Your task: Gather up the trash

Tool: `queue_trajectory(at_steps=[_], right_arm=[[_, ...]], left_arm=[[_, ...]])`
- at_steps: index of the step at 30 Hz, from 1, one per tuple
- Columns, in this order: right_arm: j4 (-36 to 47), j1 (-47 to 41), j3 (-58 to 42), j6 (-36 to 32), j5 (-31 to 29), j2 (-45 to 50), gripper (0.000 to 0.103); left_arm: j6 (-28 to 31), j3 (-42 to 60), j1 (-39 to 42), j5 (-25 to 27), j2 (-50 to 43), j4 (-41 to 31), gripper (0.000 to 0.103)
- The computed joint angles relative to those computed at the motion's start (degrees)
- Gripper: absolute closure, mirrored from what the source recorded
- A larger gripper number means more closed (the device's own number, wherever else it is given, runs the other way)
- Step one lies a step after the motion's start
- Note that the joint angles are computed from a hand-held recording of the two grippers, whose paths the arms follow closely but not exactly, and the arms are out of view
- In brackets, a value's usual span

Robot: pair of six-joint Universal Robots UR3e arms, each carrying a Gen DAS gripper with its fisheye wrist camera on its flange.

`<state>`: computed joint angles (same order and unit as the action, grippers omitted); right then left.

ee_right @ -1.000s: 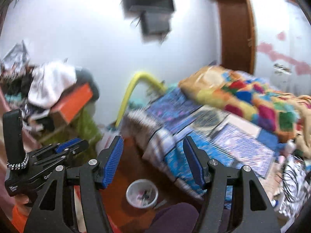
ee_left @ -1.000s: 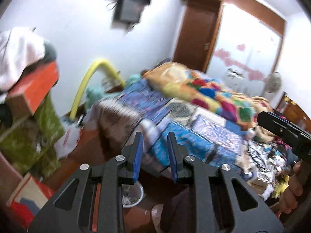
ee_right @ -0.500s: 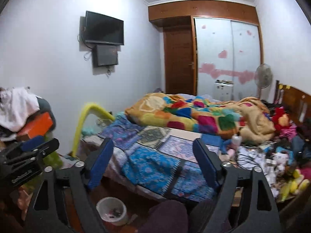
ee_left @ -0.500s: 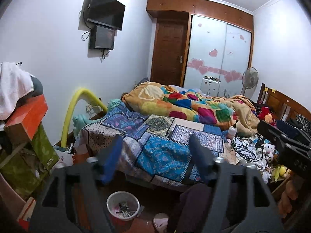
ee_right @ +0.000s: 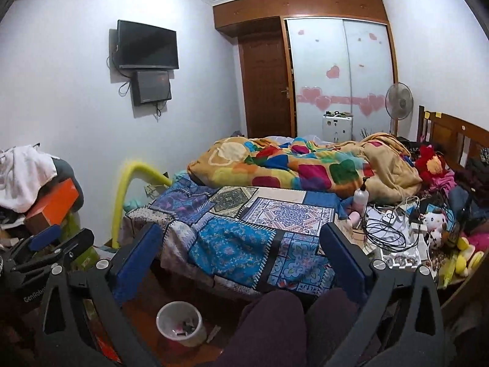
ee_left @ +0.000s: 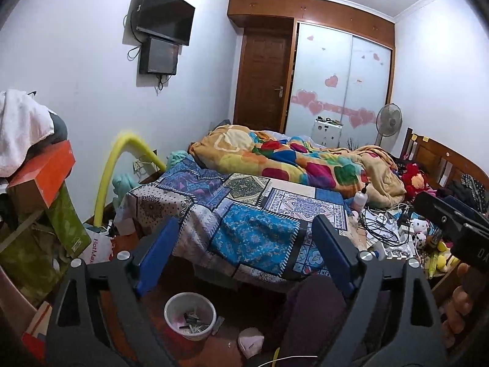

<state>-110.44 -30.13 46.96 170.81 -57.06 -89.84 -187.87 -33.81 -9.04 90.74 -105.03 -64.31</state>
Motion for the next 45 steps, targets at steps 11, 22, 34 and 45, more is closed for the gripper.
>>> queue_trajectory(at_steps=[11, 22, 34, 45], right_arm=[[-1.7, -3.08, 2.66, 0.06, 2.35, -2.57, 0.0], [-3.03, -4.13, 3.92, 0.1, 3.43, -3.56, 0.0], [-0.79, -4.6, 2.4, -0.96, 4.15, -3.07, 0.0], [-0.7, -4.48, 3.02, -1.82, 4.23, -3.29, 0.0]], left_arm=[[1.32, 0.42, -2.82, 2.7, -0.22, 2.07, 0.009], [1.36, -0.33, -3.26, 2.62, -0.08, 3.33, 0.008], [1.75, -2.07, -4.21, 4.26, 0.39, 4.92, 0.003], [1.5, -1.6, -4.03, 3.93, 0.22, 4.44, 0.002]])
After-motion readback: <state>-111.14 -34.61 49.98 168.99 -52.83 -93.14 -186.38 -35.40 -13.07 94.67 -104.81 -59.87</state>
